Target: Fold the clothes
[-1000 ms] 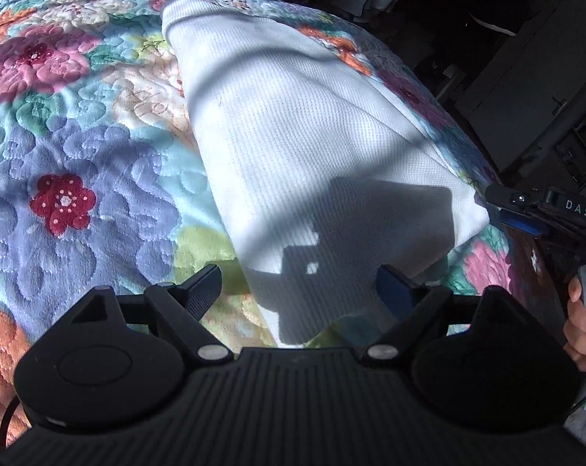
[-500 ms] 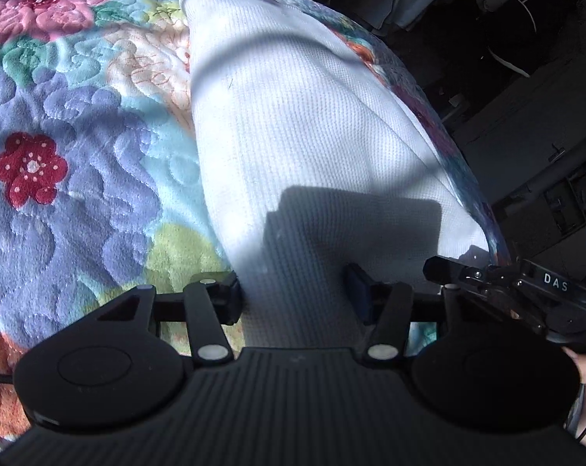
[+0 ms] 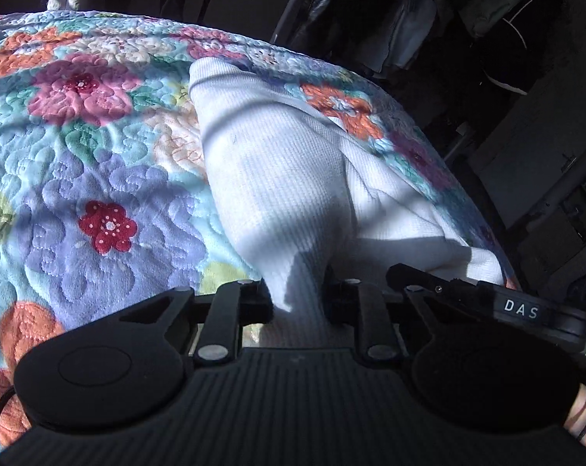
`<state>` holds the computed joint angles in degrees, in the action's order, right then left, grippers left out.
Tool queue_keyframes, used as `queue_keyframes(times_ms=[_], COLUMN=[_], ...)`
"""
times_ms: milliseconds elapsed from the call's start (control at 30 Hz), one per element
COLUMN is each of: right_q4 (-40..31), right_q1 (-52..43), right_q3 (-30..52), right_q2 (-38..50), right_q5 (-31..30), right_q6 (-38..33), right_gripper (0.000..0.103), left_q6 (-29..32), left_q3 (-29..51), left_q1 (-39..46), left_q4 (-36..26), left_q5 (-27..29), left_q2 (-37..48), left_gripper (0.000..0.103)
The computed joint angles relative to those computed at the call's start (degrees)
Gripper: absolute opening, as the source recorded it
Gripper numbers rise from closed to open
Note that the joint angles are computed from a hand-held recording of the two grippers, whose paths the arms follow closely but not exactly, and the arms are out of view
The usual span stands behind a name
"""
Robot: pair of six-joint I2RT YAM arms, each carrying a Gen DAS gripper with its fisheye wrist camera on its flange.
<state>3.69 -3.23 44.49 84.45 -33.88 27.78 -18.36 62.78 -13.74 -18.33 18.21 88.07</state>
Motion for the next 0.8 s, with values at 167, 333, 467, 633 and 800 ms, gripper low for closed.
queue_keyframes(times_ms=[167,333,467,633,800], right_q4=[-20.8,-29.9,-42.3,-59.3,-73.0], right_q1=[6.7,11.8,9.0,3.1,-2.1], right_q3=[0.0,-0.3,5.6,12.4,22.1], right_q2=[-6.8,-10.5,-14.8,-21.1,-19.1], right_q5=[3.8,11.5,8.5,0.2,-10.4], right_q6=[-3.6,-7.2,-12.6,-22.9,-35.9], right_gripper=[0.021,0.039,0.041,0.042,0.049], left_q6=[7.1,10.0,16.6,20.8,20.2], left_q3=[-5.4,-8.9,-4.9,7.4,13.3], left_q1=[3.6,7.2,8.3,15.9,13.4], left_q4=[-16.4,-21.3,-28.5,-40.1,-38.5], left_q5=[0.3,-1.8,-6.9,3.2,4.2], left_q2=[-5.7,-14.1,-21.6,-20.2,-16.7], left_gripper=[0.031,0.036,0.040,0.055,0.081])
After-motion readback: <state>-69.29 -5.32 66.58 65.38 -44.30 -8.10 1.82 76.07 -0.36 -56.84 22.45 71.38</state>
